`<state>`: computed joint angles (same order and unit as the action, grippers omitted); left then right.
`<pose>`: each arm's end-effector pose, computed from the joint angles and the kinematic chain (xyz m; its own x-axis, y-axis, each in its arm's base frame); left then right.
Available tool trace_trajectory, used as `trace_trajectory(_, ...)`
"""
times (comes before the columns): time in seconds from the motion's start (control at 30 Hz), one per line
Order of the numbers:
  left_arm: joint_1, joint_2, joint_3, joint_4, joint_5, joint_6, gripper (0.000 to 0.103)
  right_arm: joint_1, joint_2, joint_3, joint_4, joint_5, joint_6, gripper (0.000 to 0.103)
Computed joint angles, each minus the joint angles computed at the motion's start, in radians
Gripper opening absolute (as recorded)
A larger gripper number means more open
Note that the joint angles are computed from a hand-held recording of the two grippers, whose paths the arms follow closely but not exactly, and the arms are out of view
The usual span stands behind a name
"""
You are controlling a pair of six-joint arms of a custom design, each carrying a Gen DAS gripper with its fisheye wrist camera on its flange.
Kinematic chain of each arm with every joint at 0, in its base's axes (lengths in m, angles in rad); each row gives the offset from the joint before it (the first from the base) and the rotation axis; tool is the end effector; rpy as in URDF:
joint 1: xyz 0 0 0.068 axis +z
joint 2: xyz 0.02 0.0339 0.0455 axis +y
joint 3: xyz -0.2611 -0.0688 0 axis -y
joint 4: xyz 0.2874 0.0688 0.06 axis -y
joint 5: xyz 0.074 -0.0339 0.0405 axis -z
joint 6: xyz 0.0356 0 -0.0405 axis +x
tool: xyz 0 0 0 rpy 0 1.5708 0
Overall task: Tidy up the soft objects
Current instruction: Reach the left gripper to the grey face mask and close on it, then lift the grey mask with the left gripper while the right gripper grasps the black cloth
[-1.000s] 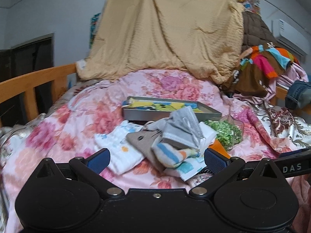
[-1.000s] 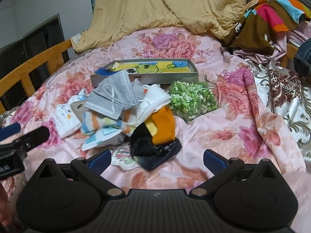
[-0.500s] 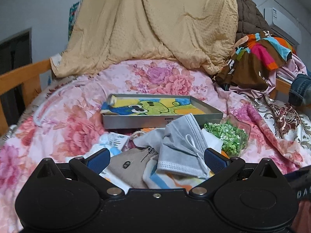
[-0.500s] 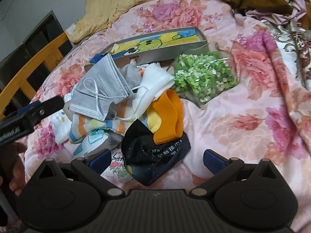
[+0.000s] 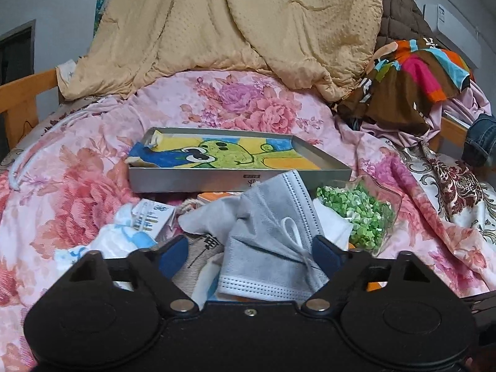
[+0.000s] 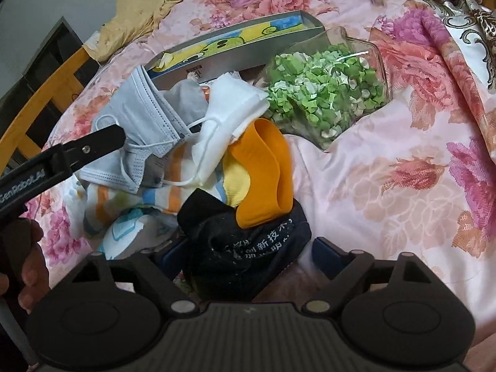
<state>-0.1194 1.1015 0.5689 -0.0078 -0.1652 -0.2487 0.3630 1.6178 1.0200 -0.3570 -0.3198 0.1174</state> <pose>0.2723 -0.0268 0.1960 -0.4896 -0.1858 -0.8519 -0.1476 0.9806 -0.1291 0.3381 0.1404 0.1742 -0.8171 -0.1914 -0.5437 -0.4140 0.8512 0.3225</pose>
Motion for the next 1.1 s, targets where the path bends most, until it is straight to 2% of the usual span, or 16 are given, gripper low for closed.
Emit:
trace_trajectory(0.1, -0.004, 0.002, 0.001, 0.002, 0.011, -0.011, 0.072, 0.001, 0.0, 0.001, -0.004, 0.004, 0.004, 0.085)
trace_trajectory(0.23, -0.016, -0.001, -0.004, 0.006, 0.025, -0.031, 0.052, 0.002, -0.008, -0.005, 0.002, 0.006, 0.003, 0.082)
trace_trajectory(0.27, -0.021, -0.003, -0.01, 0.01, 0.028, -0.035, 0.05, 0.003, -0.01, -0.006, 0.002, 0.009, 0.0, 0.082)
trace_trajectory(0.4, -0.041, -0.006, -0.026, 0.016, 0.041, -0.035, 0.032, 0.014, -0.022, -0.016, 0.007, 0.037, -0.011, 0.074)
trace_trajectory(0.53, -0.069, -0.002, -0.029, 0.011, 0.021, -0.034, 0.018, 0.022, -0.033, -0.024, 0.014, 0.061, -0.023, 0.066)
trace_trajectory(0.67, -0.095, -0.015, -0.035, 0.012, -0.003, -0.033, 0.014, 0.023, -0.042, -0.031, 0.018, 0.07, -0.035, 0.054)
trace_trajectory(0.73, -0.109, -0.023, -0.035, 0.005, -0.019, -0.042, 0.012, 0.022, -0.049, -0.037, 0.021, 0.073, -0.036, 0.039)
trace_trajectory(0.77, -0.116, -0.03, -0.035, -0.001, -0.024, -0.049, 0.011, 0.02, -0.055, -0.043, 0.026, 0.075, -0.038, 0.036)
trace_trajectory(0.8, -0.124, -0.037, -0.035, -0.01, -0.033, -0.057, 0.011, 0.018, -0.061, -0.048, 0.03, 0.069, -0.041, 0.024)
trace_trajectory(0.83, -0.131, -0.043, -0.035, -0.018, -0.04, -0.065, 0.01, 0.017, -0.067, -0.052, 0.029, 0.064, -0.044, 0.02)
trace_trajectory(0.97, -0.157, -0.083, -0.035, -0.055, -0.064, -0.11, 0.01, 0.005, -0.101, -0.074, 0.031, 0.051, -0.042, 0.018)
trace_trajectory(1.1, -0.153, -0.144, -0.042, -0.094, -0.053, -0.159, 0.01, -0.009, -0.135, -0.1, 0.047, 0.033, -0.046, 0.011)
